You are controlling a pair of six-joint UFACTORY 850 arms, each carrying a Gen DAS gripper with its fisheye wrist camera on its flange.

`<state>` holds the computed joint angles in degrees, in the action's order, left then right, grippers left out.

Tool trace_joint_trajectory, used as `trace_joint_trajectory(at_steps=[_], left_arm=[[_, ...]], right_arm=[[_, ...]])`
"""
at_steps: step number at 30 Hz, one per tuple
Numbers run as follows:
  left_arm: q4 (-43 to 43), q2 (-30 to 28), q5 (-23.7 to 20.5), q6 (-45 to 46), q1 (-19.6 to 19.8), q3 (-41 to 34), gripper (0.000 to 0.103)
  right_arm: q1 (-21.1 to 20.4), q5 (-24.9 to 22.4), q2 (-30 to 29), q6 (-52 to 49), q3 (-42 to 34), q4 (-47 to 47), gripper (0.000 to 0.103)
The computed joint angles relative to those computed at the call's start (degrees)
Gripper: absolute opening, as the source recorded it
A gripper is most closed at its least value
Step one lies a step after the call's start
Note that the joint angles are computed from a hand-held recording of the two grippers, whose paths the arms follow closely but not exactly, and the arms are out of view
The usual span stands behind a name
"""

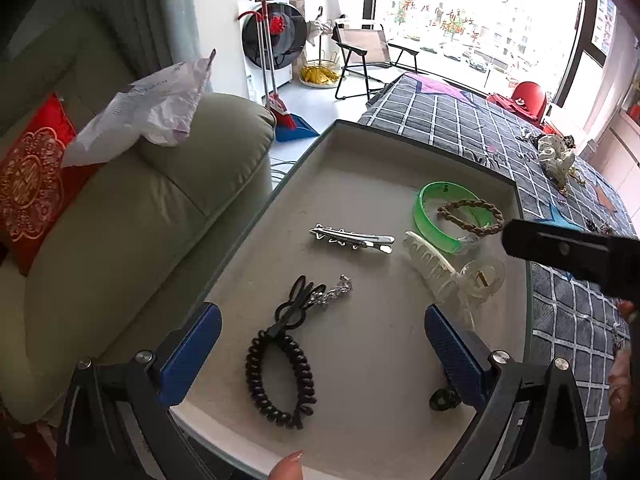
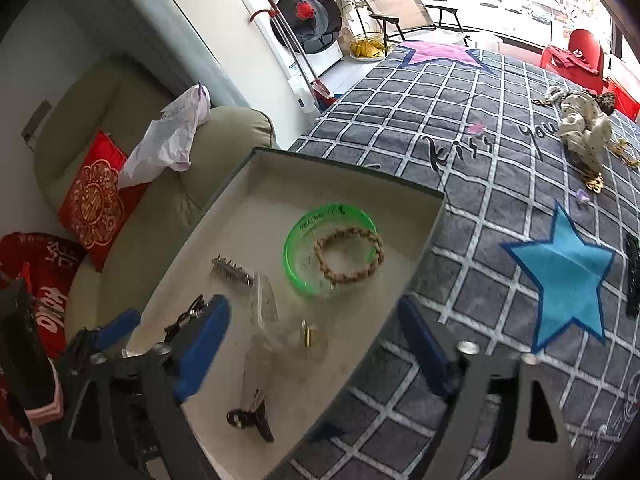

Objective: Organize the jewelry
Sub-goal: 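Withdraw both open tools from the tray back over the table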

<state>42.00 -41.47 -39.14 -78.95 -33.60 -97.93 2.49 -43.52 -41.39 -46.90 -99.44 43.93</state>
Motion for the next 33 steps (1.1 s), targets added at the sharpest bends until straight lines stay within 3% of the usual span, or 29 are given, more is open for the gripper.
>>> trace_joint_trajectory(at_steps=[1, 3, 8, 15, 22, 27, 33], left_arm=[[0.1, 0.2, -0.3, -0.3, -0.1, 0.3, 0.102], [0.1, 0.5, -0.5, -0.5, -0.2, 0.7, 0.102], [1.8, 1.8, -1.6, -3.3, -1.1, 2.4, 0.102], [4.0, 3.7, -3.2, -6.5, -2.7, 4.5, 0.102], [7.4, 6.7, -2.9, -12.2, -4.7, 8.7, 0.102], [9.6, 9.6, -1.4, -17.1, -5.9, 12.4, 0.102], [12.1, 11.2, -2.9, -19.3, -8.3, 14.3, 0.102]], right_arm=[[0.0, 0.3, 0.6, -0.4, 0.9, 0.0, 0.091], [-0.1, 0.9, 1.8, -1.5, 2.6, 0.5, 0.103], [-0.4, 2.8, 5.2, -4.7, 7.0, 2.5, 0.103], [-0.5, 4.4, 8.8, -1.4, 11.3, -2.2, 0.103], [-1.0, 9.4, 14.0, -0.8, 18.6, -5.4, 0.103], [-2.4, 11.5, 18.1, -4.0, 24.4, -2.4, 0.103], [-3.5, 14.9, 23.0, -6.7, 30.6, 0.5, 0.103]])
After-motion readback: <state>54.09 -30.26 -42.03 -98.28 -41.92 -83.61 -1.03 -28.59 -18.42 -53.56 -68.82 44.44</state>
